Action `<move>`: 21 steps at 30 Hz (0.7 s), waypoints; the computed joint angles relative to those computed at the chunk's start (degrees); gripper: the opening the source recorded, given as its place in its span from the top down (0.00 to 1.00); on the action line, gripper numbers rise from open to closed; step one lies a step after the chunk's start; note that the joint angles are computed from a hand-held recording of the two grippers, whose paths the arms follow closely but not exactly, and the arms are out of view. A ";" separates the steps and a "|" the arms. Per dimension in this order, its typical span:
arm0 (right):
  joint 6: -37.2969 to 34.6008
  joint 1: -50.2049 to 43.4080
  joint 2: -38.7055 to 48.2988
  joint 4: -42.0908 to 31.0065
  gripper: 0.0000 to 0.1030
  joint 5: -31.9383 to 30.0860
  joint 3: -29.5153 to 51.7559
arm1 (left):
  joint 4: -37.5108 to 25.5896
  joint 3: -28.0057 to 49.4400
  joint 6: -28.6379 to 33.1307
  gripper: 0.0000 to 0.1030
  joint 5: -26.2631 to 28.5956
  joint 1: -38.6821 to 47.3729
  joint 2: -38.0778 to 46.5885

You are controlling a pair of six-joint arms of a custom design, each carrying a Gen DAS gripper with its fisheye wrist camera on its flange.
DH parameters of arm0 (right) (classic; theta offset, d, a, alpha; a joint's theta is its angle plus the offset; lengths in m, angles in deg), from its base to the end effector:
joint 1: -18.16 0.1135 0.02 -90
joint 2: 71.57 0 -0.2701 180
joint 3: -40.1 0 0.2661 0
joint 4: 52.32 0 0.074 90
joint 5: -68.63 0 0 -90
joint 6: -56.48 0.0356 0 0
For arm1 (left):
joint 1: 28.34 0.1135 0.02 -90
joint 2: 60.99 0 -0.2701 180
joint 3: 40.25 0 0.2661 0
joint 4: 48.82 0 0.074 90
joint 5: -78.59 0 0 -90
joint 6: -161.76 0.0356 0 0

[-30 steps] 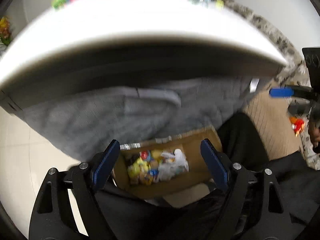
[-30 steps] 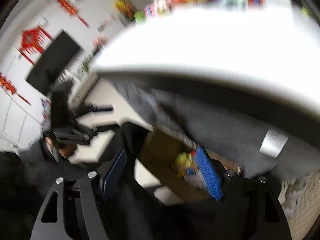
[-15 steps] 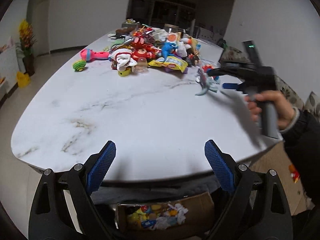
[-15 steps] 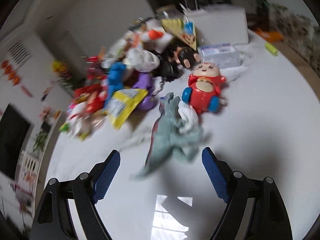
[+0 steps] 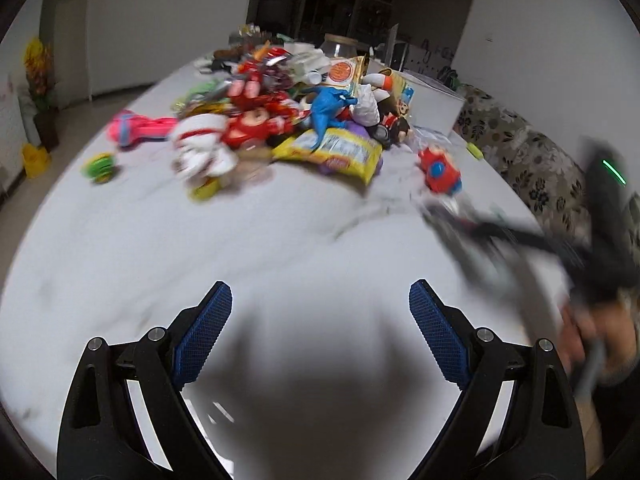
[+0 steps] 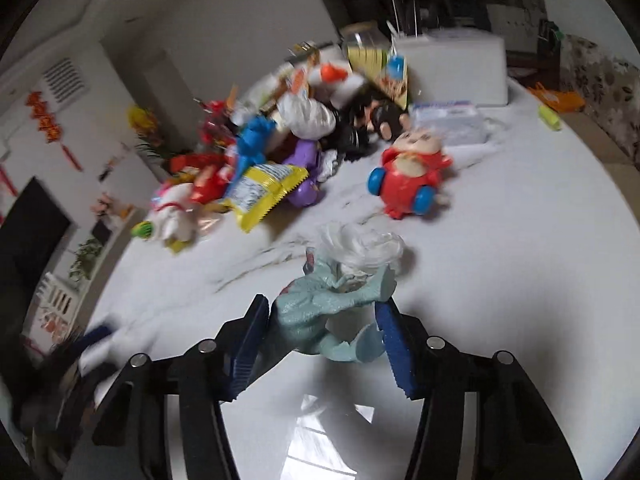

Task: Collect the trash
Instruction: 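Grasp the grey-green dinosaur toy with the right gripper and carry it to the box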

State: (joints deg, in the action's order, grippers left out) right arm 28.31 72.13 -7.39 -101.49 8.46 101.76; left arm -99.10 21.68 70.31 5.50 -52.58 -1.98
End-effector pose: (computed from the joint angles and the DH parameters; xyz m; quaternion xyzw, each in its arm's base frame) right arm 0.1515 0.1782 0.2626 0.1468 0.9049 0.1394 0.3745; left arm 0.1962 -0.0997 0.2791 0.2345 0.8927 -0.2135 0.3202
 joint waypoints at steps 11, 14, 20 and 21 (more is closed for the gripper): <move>14.58 13.25 -18.57 -16.56 0.48 7.38 -9.03 | 3.46 32.24 -27.63 0.14 -10.87 -11.25 40.54; 13.91 11.60 -20.84 -14.29 0.48 5.66 -12.37 | 4.19 34.88 -29.26 0.21 -12.38 -11.42 44.04; 13.93 13.53 -20.70 -12.71 0.48 7.54 -13.43 | 9.57 22.73 -21.78 0.57 -10.86 -11.39 33.31; 14.37 14.53 -20.34 -13.01 0.48 8.39 -12.95 | 10.57 19.85 -20.29 0.58 -10.28 -11.11 30.31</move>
State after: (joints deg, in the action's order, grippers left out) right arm 42.68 86.66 -27.73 -114.49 16.86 88.81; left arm -88.53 41.53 50.02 -4.79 -63.69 28.33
